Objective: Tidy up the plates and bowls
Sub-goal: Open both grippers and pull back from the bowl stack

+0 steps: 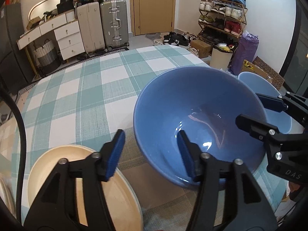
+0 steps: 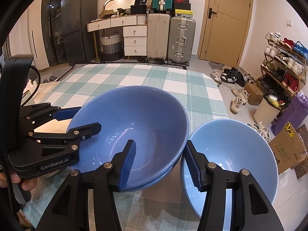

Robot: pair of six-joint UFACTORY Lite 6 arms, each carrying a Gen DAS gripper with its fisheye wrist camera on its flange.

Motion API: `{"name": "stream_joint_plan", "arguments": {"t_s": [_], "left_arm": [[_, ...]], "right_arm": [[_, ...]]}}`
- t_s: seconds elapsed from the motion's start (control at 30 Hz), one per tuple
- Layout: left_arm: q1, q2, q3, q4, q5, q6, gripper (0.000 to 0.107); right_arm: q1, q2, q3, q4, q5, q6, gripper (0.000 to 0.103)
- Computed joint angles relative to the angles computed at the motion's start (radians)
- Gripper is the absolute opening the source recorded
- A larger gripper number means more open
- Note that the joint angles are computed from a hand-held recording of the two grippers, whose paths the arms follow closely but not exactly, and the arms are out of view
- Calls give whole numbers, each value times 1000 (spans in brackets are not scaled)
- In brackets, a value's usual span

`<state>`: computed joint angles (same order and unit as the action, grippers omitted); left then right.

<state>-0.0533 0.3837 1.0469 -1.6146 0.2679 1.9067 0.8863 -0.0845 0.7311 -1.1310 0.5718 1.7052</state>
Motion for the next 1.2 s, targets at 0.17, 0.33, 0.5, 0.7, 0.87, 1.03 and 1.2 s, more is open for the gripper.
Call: {"name": "stream_joint_plan", "arguments": {"t_s": [0.17,0.33,0.5,0.7,0.87,1.03,1.2], "left_arm": [[47,-8,-6,36,57,-64,79],[86,-83,-77,-10,109,-23,100],[101,-198,-161,25,162,-73,101],[44,-376,-289,118,165,-186,101],[-81,-515,-380,214,132,-346,101],[-238,-595,-434,279,89,-481,100],[-369,-617,-444,301,83,-543,84]], "right_arm": [[12,-84,-32,-32,29,34,91],[0,-183,-42,24,37,-41,101],[-3,-306,-52,87,83,-117,102],[9,-467,-68,160,194,-196,102],[30,-634,-95,204,324,-251,102],[33,-796,-122,252,451,-316,102],[-81,-930,-154,326,479,-434,102]]}}
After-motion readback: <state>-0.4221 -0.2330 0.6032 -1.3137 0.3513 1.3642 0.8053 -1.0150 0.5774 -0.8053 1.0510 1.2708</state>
